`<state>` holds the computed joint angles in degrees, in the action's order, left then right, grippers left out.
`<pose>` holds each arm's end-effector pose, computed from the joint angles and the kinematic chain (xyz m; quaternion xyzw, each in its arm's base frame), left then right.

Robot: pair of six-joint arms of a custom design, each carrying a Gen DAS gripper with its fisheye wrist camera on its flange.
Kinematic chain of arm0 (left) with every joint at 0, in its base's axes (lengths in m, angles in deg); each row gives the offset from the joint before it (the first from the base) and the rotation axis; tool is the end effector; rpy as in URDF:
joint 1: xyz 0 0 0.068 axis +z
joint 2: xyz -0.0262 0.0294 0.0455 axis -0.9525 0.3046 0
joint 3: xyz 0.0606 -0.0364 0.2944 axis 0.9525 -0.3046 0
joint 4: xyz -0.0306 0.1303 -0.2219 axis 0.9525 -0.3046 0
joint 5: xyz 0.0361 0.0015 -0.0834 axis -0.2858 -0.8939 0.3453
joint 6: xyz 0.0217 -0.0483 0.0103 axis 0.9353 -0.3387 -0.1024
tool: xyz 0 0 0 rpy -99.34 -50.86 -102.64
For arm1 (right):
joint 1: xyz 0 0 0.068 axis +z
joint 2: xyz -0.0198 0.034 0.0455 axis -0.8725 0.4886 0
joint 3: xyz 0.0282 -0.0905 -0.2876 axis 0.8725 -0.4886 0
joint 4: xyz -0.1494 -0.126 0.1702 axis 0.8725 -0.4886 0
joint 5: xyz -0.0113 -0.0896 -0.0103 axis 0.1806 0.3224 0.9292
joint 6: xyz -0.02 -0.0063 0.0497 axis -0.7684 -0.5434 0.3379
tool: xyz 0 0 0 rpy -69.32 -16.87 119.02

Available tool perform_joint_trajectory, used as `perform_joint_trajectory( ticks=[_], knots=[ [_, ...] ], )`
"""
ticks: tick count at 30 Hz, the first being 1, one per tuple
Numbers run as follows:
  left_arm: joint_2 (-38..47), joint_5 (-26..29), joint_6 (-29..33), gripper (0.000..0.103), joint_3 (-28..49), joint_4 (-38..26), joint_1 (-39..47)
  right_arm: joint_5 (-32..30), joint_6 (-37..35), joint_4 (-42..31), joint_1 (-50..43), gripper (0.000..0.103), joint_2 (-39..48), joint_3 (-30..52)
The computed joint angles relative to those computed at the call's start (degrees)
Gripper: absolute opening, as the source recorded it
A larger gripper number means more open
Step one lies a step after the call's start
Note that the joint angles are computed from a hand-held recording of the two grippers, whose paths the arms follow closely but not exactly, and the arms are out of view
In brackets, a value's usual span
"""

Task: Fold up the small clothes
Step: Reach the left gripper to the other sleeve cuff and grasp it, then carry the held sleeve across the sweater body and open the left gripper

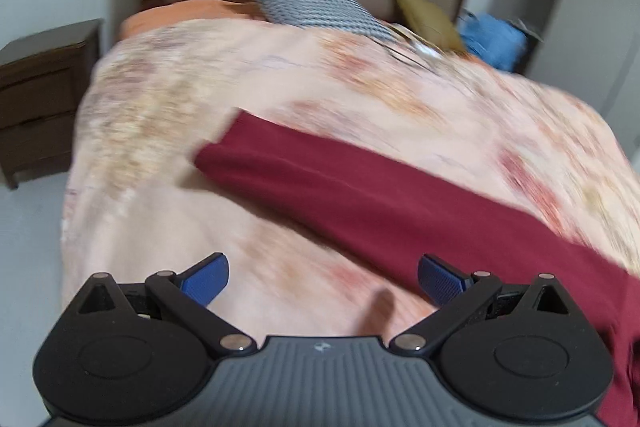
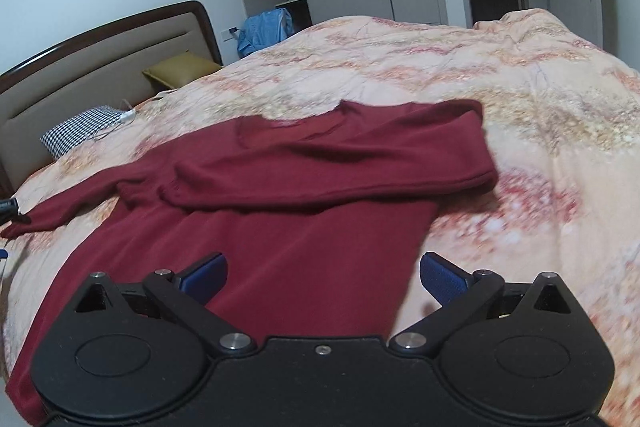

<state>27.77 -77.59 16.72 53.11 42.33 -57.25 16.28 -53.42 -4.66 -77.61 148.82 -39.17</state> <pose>0.4087 0.1057 0.1561 -0.2097 0.8900 -0.0462 0.4022 0.1684 -0.0462 0.1377 0.1708 0.8662 0.0285 0.4687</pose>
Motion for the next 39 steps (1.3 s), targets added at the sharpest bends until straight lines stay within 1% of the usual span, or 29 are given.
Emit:
perform_joint_trajectory(
  ticks=[3, 6, 8, 9, 10, 11, 12, 14, 16, 17, 21, 23, 26, 29, 32, 35, 39],
  knots=[
    [3.41, 4.95, -4.44, 0.103, 2.67, 2.58, 3.95, 2.75, 1.33, 0.95, 4.05, 0.102, 0.49, -0.74],
    [6.27, 8.73, -9.41, 0.096, 4.82, 5.72, 6.52, 5.57, 2.07, 1.3, 7.26, 0.102, 0.32, -1.35],
    [7.59, 9.25, -11.35, 0.082, 6.24, 6.53, 7.25, 6.42, 1.99, 1.5, 8.02, 0.102, 0.33, -1.53],
    [8.49, 8.86, -11.65, 0.077, 7.45, 6.53, 7.2, 6.66, 2.01, 1.54, 8.2, 0.102, 0.44, -1.49],
    [8.9, 8.12, -11.59, 0.064, 8.07, 6.62, 7.09, 6.73, 2.07, 1.69, 8.21, 0.102, 0.74, -1.41],
    [9.3, 7.42, -11.45, 0.048, 8.8, 6.46, 6.96, 6.65, 2.11, 1.79, 8.06, 0.102, 0.97, -1.33],
    [9.72, 7.18, -11.45, 0.04, 9.38, 6.59, 6.92, 6.57, 2.17, 1.79, 7.93, 0.102, 1.06, -1.28],
    [10.29, 6.43, -11.15, 0.017, 9.98, 7.33, 6.6, 6.26, 2.11, 2.24, 7.48, 0.102, 1.4, -1.38],
    [9.95, 5.31, -9.88, 0.008, 10.13, 7.37, 5.92, 6.11, 2.22, 2.36, 7.25, 0.102, 1.47, -1.45],
    [9.54, 4.84, -9.48, 0.006, 9.96, 7.69, 5.59, 5.93, 2.28, 2.61, 7.15, 0.102, 1.49, -1.55],
    [4.95, 4.47, -7.92, 0.006, 7.28, 10.17, 3.56, 4.43, 1.24, 2.41, 5.81, 0.102, 0.05, -1.92],
    [1.41, 5.63, -7.04, 0.006, 5.2, 12.03, 1.81, 3.78, 0.72, 2.07, 5.06, 0.102, -0.75, -1.97],
    [-4.4, 7.06, -4.24, 0.006, 2.95, 13.22, -2.6, 1.89, 0.19, 1.61, 3.06, 0.102, -1.93, -1.92],
    [-10.04, 8.28, -0.75, 0.006, 1.06, 13.58, -8.98, 0.35, -0.61, 0.95, 0.74, 0.102, -3.31, -1.97],
    [-13.47, 8.26, 2.34, 0.006, 0.53, 12.88, -16.82, -1.43, -1.52, -0.29, -1.99, 0.102, -4.88, -1.99],
    [-14.03, 7.42, 5.01, 0.006, 0.92, 11.23, -25.16, -2.74, -2.61, -1.86, -4.84, 0.102, -6.27, -1.98],
    [-11.47, 4.23, 8.54, 0.006, -0.81, 14.03, -35.77, -4.53, -4.35, -3.61, -8.82, 0.102, -7.29, -2.16]
  ],
)
